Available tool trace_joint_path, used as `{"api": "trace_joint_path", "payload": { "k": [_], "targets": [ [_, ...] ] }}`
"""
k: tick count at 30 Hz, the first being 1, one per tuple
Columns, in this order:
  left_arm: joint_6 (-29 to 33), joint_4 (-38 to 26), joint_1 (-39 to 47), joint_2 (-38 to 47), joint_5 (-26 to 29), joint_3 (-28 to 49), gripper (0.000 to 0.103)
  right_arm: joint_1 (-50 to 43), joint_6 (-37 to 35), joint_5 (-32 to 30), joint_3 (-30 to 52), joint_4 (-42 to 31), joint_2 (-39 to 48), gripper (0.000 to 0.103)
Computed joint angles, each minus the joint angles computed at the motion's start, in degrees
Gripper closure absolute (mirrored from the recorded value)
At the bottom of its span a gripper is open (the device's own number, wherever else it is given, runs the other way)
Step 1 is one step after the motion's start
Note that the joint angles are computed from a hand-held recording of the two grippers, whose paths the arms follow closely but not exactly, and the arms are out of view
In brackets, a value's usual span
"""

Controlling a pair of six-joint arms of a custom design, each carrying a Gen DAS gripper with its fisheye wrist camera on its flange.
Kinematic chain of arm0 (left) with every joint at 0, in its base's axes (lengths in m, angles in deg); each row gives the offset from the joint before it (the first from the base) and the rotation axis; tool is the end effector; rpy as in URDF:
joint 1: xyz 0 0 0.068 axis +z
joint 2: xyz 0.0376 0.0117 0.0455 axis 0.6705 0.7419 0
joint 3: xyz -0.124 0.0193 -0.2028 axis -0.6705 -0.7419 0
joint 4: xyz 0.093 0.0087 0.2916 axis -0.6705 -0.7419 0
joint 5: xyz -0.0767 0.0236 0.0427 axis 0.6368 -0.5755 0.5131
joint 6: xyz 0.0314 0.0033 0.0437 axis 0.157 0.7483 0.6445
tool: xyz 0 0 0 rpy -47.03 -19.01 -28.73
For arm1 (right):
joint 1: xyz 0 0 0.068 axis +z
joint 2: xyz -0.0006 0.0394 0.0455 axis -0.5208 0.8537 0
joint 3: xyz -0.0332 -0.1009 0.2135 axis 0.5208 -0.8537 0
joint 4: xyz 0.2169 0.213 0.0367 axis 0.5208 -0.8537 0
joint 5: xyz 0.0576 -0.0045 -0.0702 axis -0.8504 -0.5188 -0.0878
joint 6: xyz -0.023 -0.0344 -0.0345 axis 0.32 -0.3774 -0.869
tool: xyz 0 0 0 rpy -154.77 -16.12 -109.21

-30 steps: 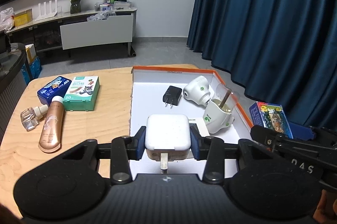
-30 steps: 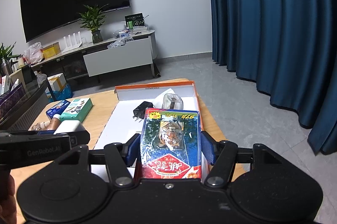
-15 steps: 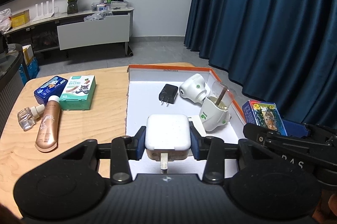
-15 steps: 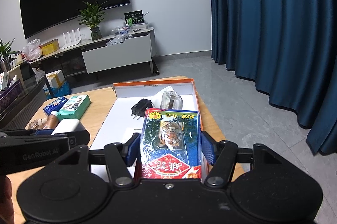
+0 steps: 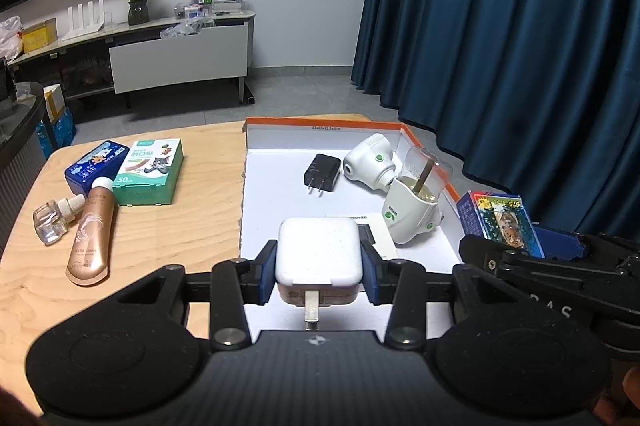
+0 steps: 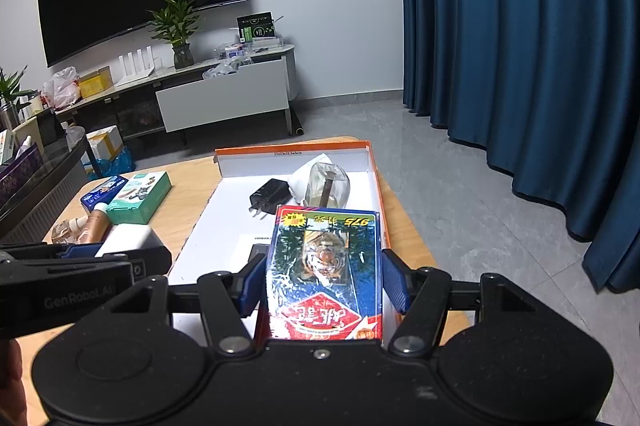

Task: Organize rigid objects
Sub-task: 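Carry the white charger and card pack with both tools over the white box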

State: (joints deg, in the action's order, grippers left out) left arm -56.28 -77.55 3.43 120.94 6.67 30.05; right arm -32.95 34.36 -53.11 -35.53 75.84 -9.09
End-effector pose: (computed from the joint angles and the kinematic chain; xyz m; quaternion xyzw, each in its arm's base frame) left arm 0.2158 -0.1469 0.1639 -0.1130 0.8893 -0.0016 0.4432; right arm 0.2749 0.0070 0.1506 -0.1582 0.8608 0.1378 0.4637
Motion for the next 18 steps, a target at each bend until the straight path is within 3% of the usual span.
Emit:
{"api": "trace_joint_path", "payload": {
  "k": [18],
  "targets": [
    [0.1,0.4,-0.3,0.0,0.0,0.0,0.061,0.0,0.0,-0.1,0.3,-0.5,-0.1,0.03]
  ]
}}
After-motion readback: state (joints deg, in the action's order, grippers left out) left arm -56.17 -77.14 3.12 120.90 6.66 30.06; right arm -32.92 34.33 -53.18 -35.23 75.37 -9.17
